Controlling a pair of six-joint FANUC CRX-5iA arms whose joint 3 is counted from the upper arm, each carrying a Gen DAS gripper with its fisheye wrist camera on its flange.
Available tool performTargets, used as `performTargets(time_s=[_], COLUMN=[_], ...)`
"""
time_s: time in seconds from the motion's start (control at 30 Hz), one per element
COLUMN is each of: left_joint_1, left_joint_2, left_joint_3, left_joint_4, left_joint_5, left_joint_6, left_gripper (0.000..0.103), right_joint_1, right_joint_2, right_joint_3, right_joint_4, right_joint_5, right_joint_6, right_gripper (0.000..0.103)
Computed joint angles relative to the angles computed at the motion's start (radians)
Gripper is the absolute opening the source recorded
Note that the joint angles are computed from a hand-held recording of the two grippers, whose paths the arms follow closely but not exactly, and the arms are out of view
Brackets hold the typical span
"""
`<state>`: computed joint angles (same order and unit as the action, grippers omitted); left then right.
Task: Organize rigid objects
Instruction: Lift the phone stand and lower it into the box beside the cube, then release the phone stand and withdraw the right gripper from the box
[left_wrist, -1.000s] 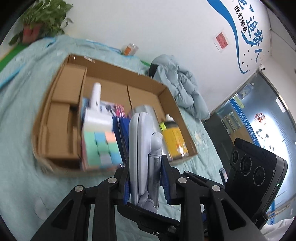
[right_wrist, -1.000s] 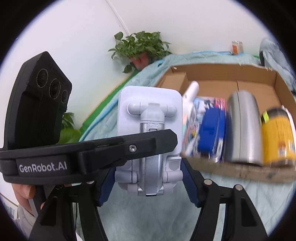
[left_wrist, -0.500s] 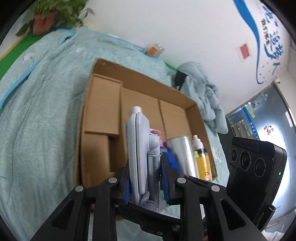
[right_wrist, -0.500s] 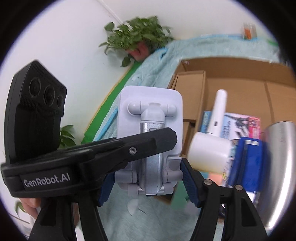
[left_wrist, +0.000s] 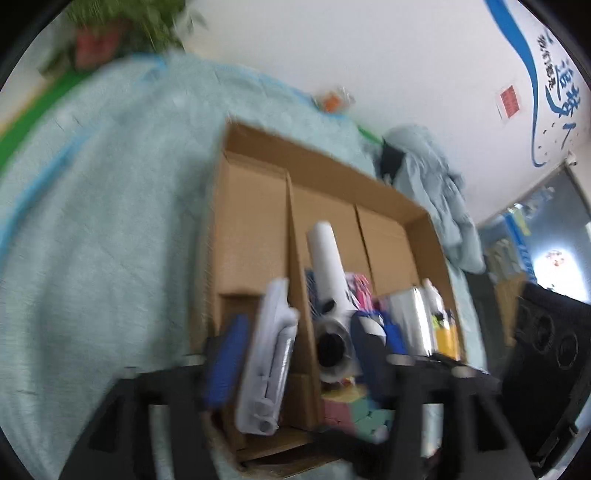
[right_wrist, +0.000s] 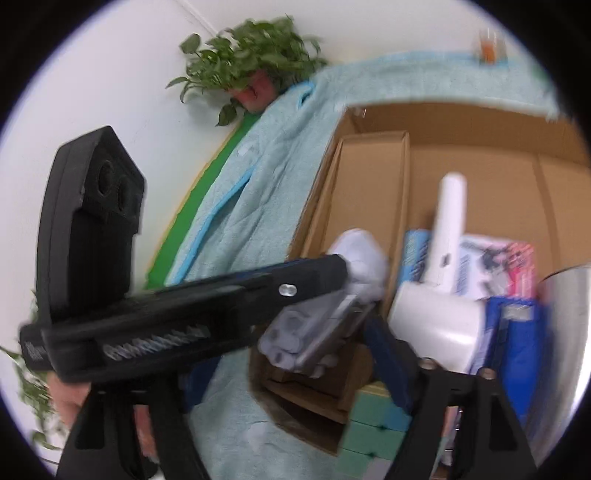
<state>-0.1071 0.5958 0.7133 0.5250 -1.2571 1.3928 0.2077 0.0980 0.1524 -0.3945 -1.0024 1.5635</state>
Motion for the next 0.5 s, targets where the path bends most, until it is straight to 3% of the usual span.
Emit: performTargets(time_s=[0.13,0.2,0.3,0.43,0.5], left_joint_1=[-0.034,-0.072,-0.152,-0.275,-0.324], left_joint_2=[-0.214,-0.307,-0.436,-0.509,-0.529], left_joint_3=[-0.243,-0.333,-0.465,-0.515,-0.531], left_joint_4=[-0.106,-0.223,-0.425,-0.68,-0.735], left_joint_5=[0.249,0.357,0.511,0.54,0.537], left_joint_6=[-0.018,0.033,0.146,0.361,0.417], left_gripper=[0.091,0.101,0.102,0.102,0.102], right_joint_1=[0.076,0.121,0.139,0.13,0.122], right_joint_2=[-0.161,-0.247,-0.333,-0.409,-0.449], right_joint_3=[-0.24,-0.4,-0.565,-0.679,-0.723], right_joint_4=[0.261,0.482,0.71,0.861,0.92], right_joint_5=[0.215,0.323,0.374,0.363,0.359], right_joint_6=[-0.124,-0.286,-0.461,-0.598,-0.654], right_gripper=[0.084,0.084,0.085,0.085,0.086])
